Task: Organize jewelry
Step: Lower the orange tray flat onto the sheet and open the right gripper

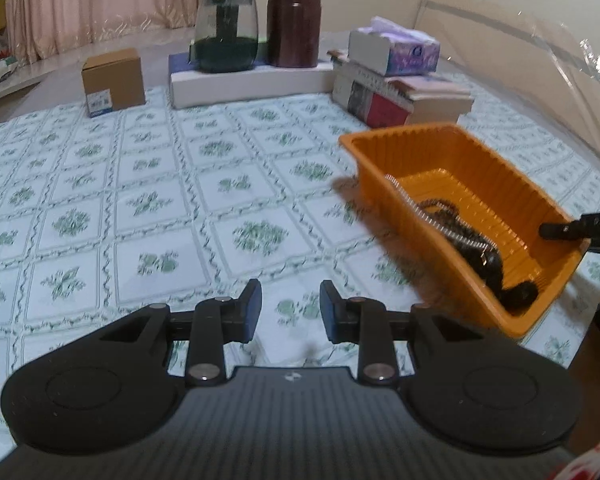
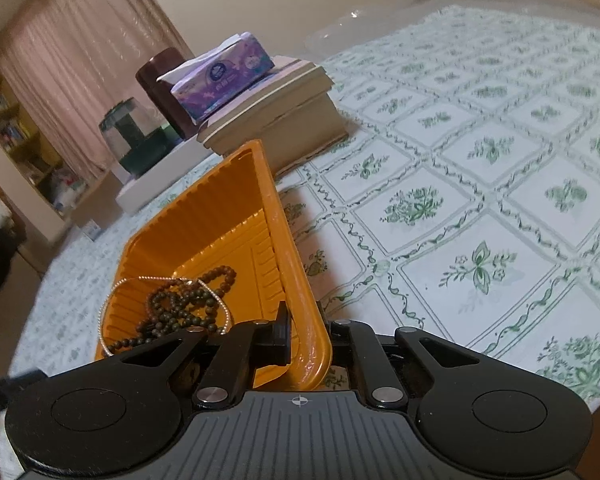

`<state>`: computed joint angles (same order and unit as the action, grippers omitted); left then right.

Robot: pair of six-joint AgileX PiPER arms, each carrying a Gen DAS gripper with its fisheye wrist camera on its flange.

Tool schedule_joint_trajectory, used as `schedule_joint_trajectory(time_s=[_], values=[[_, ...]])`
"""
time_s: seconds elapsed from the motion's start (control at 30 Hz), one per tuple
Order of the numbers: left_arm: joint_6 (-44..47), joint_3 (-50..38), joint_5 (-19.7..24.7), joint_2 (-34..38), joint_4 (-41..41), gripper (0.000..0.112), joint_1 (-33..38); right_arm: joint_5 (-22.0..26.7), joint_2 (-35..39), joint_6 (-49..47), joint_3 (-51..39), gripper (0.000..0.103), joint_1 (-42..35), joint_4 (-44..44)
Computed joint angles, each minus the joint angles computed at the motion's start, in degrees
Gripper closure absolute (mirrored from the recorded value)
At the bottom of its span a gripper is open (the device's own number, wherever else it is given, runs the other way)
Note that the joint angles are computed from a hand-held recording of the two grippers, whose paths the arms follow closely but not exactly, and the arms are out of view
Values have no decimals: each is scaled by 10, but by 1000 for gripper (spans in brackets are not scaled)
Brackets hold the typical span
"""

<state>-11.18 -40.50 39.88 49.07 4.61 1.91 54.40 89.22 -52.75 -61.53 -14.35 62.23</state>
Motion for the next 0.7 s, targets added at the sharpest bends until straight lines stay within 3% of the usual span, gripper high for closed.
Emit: schedule_joint_trajectory(time_s=[0.2,0.3,0.37,0.4,0.43,0.7], values=[[-86,16,16,-4,67,78,-43,37,18,-14,6,92,-30,45],[-119,18,27,-7,93,76,-60,57,30,-11,6,86,-42,66],[-137,19,34,-10,107,74,-69,65,35,-6,8,69,-52,85],[-143,20,36,-11,111,73,-72,68,35,-3,9,51,-57,93],[-153,20,39,-12,119,71,-77,67,34,1,11,40,-61,99],[-226,17,65,-13,173,48,-113,53,21,66,10,37,-88,82]])
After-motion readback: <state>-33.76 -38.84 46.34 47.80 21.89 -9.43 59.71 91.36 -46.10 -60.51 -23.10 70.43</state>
